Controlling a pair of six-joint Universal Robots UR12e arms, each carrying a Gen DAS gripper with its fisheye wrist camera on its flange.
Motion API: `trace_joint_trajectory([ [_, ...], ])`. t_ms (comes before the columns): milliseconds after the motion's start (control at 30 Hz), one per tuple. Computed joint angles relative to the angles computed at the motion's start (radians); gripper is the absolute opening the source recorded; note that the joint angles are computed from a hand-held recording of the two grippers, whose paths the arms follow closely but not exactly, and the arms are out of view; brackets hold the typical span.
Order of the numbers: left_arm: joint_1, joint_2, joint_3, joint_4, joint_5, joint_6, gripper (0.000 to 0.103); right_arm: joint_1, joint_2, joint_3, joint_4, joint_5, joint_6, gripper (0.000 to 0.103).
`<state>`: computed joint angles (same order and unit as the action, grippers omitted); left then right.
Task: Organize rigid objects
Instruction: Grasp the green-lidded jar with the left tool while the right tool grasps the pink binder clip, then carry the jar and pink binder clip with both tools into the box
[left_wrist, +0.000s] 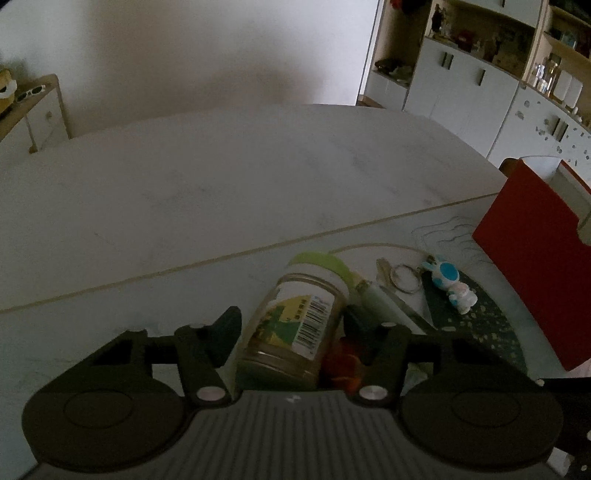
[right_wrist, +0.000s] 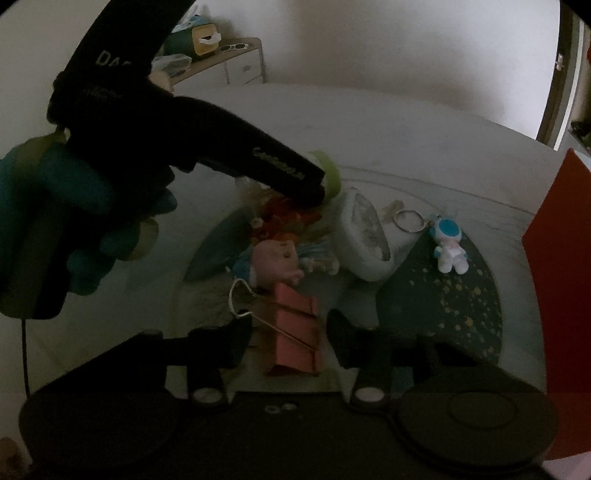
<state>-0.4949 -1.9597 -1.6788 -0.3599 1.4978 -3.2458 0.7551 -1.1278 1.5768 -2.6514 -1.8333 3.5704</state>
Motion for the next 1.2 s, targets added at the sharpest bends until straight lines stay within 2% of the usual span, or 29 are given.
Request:
trace_joint_trajectory([
  [67, 0.001, 0.000, 0.001, -0.006, -0.007, 0.001, 0.053, 0.000, 0.001, -0.003, 0.004, 0.001, -0.003, 0.044],
  [233, -0.004, 0.000, 0.005, -0.012, 0.002, 0.010, 0.051, -0.002, 0.002, -0.003, 0.004, -0.004, -0.008, 0.031],
  [567, -0.022, 0.003, 0.000, 0.002, 0.058, 0.009, 0.044, 0.000, -0.014, 0.017, -0.013, -0.016, 0.006, 0.030],
  [1200, -0.023, 0.073, -0.048, -0.009, 0.067, -0.060, 0.044, 0.007, -0.111, 0.096, -0.076, -0.062, 0.081, 0.031],
])
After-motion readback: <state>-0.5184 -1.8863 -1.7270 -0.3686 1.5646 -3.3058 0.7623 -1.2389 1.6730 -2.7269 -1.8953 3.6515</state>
